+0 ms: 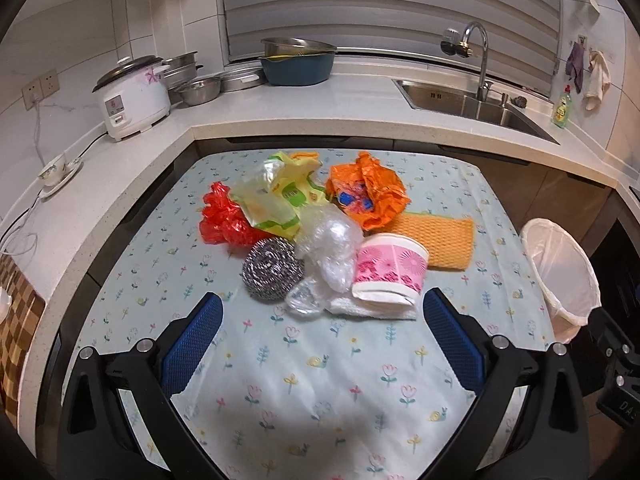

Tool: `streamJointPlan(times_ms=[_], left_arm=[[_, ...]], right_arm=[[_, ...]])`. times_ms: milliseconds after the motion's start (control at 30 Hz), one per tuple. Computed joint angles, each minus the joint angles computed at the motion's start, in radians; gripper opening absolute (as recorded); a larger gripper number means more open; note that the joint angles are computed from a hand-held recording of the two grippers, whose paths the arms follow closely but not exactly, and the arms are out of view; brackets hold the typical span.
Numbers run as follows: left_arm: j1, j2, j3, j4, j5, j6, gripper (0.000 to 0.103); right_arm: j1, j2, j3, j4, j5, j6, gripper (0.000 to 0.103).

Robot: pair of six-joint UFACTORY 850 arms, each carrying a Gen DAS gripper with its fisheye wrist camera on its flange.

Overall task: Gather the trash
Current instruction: 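Grasp the orange plastic bag with the right tool while the left tool grasps the yellow-green snack bag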

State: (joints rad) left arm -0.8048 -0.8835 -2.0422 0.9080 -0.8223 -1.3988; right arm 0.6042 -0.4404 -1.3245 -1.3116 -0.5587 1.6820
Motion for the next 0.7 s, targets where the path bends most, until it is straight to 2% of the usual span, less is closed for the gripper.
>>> streamJointPlan(times_ms=[200,400,500,600,667,700], left_arm=[[0.073,-0.044,-0.08,0.001,-0.001,0.04,0.096],[0.131,-0.169,-0.278,-0.074,-0.012,0.202,0.096],[0.152,-0.266,-0.43,-0.161,-0.037,0.336,0.096],[0.167,-0.35,-0.561,-0.22,-0.061,0.426,0.095],[0.178,-0.378,-0.602,-0.257,-0.054,0.465,0.079],[0.186,-0.401,-0.642,-0.3,-0.056,0.505,0.075]], right_arm=[[-0.011,-0.087,-0.121,0.045,0.041,-0.055,0.096],[-0.018,-0.234,-0.34,0.163,0.082,-0.219,0.096],[-0.026,-0.326,-0.476,0.283,0.11,-0.342,0.096],[-0.037,-0.435,-0.639,0.485,0.117,-0.544,0.096],[-0.044,-0.518,-0.764,0.622,0.096,-0.683,0.094],[-0.047,-0.565,-0.839,0.703,0.077,-0.764,0.092]])
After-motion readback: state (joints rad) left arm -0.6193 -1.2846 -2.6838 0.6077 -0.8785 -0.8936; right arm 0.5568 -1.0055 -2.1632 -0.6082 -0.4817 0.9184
